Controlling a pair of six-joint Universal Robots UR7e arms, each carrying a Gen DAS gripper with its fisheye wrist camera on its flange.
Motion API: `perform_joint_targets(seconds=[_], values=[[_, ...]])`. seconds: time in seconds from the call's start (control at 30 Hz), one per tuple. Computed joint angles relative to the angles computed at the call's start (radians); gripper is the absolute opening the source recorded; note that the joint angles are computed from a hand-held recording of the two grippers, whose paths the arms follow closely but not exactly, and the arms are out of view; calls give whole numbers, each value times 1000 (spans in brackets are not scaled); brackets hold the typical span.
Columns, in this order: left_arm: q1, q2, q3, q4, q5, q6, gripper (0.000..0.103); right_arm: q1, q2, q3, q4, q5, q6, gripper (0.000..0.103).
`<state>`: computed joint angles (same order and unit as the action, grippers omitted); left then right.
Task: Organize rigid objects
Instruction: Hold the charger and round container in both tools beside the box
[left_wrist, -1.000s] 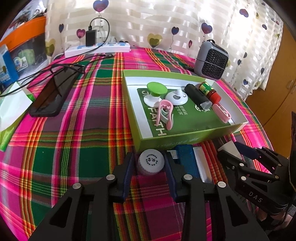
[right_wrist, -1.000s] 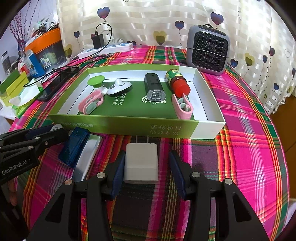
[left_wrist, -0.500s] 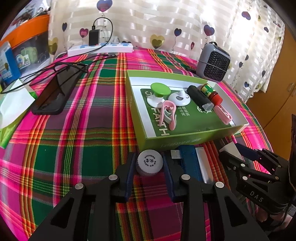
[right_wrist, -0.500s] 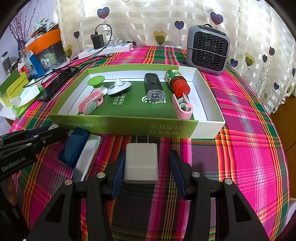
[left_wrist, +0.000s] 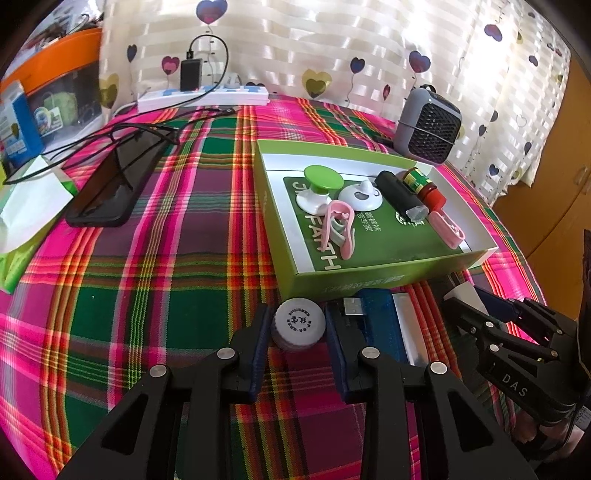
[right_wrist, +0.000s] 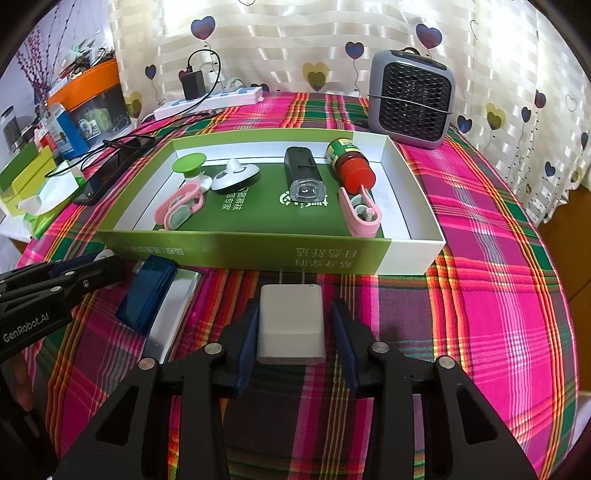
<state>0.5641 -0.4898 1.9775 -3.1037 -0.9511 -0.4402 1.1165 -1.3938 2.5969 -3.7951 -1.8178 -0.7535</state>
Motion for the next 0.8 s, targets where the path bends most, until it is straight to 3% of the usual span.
perform_joint_targets(seconds=[0.8], values=[[-9,-8,11,-6,14,-2,28,-7,-13,7,8,15,1,35]])
